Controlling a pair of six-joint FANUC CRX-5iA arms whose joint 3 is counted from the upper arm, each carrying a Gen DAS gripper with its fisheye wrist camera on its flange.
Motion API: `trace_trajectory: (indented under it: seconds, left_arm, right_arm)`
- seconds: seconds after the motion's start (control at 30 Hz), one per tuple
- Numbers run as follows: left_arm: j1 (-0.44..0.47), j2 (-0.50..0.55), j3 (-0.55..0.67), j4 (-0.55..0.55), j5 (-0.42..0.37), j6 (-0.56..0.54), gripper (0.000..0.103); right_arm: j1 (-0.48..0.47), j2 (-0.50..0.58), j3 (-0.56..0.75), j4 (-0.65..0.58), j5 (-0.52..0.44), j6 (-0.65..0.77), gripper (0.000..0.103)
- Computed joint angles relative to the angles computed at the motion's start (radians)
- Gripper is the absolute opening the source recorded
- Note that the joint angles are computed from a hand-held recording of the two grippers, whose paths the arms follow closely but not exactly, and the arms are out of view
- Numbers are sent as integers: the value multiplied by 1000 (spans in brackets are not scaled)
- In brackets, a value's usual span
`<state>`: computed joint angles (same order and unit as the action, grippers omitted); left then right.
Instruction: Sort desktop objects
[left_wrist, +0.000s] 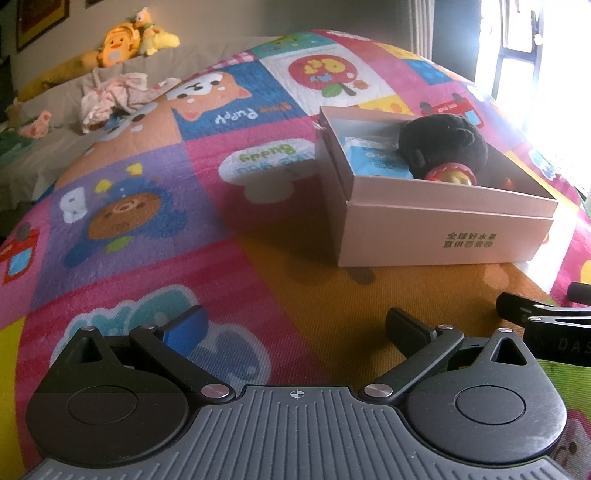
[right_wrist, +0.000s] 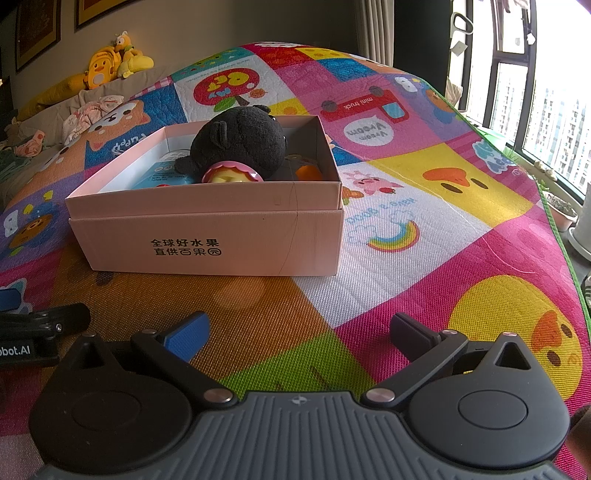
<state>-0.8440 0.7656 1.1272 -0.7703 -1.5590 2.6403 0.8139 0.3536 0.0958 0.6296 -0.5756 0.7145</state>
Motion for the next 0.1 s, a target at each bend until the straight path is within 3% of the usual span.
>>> trace_trajectory:
  seconds: [0.1]
  left_arm:
    - [0,-1,-2,1,1,0,103]
  right_arm:
    - [0,0,0,0,0,0,103]
